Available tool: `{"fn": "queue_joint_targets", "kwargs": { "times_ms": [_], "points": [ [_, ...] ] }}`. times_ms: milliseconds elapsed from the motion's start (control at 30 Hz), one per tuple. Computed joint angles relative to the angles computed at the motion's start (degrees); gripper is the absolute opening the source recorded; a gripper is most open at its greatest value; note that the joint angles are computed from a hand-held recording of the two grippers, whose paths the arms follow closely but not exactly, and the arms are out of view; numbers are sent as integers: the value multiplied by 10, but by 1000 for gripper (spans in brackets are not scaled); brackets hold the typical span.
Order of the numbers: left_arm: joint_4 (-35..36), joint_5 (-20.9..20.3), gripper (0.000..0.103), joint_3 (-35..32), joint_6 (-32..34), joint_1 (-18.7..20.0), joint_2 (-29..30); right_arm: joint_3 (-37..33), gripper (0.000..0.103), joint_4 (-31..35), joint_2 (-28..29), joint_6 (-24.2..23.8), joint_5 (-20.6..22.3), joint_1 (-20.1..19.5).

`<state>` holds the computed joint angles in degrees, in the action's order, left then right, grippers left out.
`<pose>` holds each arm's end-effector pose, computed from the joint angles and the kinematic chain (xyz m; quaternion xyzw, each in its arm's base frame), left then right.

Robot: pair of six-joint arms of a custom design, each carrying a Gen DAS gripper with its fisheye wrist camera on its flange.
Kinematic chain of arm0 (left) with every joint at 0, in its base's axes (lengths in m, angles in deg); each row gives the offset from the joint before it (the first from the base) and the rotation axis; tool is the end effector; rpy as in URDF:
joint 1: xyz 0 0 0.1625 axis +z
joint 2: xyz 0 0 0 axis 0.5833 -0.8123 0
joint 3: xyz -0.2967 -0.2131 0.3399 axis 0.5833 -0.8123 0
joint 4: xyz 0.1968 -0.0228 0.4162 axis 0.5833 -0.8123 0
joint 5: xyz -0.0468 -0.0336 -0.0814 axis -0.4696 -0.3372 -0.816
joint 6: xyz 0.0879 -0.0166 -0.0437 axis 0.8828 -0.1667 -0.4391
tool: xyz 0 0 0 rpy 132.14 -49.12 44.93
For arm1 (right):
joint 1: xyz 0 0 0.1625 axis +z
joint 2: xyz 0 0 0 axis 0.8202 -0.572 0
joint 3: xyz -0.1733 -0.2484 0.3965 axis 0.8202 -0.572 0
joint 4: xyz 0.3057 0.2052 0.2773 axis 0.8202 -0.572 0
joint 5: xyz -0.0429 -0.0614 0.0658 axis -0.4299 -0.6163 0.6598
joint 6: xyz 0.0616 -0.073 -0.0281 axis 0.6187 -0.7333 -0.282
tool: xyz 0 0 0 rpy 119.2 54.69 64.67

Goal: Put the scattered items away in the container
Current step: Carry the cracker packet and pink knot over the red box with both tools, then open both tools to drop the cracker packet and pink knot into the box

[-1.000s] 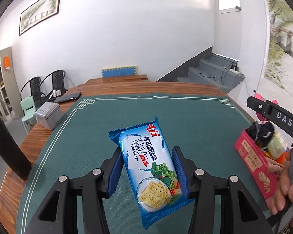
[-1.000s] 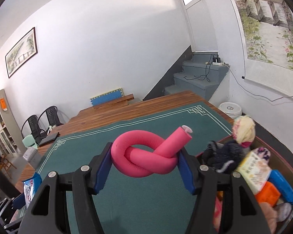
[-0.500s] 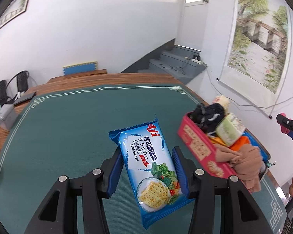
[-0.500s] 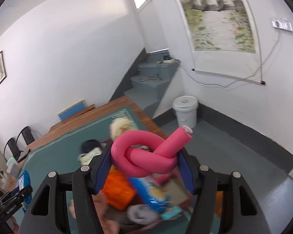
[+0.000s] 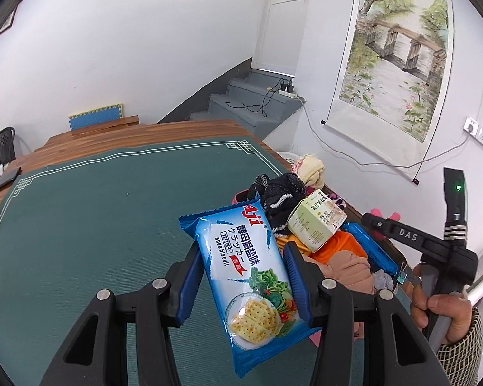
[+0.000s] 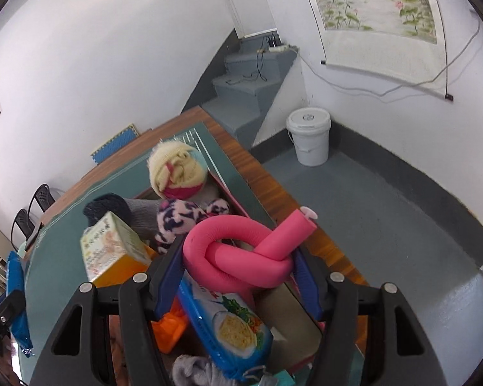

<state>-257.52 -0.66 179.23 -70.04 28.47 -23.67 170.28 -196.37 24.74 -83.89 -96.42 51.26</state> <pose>-0.0961 -0.6507 0.3236 0.1499 0.8589 -0.4118 0.2649 0.3171 -0.7753 0.0422 0.1088 -0.9009 0.3668 0.2049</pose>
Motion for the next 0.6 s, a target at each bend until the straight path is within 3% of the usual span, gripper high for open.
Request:
{"fn": "queue_joint_targets", "kwargs": {
  "times_ms": [200,333,600],
  "points": [
    [8,-27,52,-15,3,0,16,29,76,-18,-18,16,55,-17],
    [13,-48,52,-17,1,0,20,50,77,-45,-30,31,100,-25],
    [42,-109,52,-33,0,-3,34,70,77,-158,-32,35,99,-18]
  ]
}}
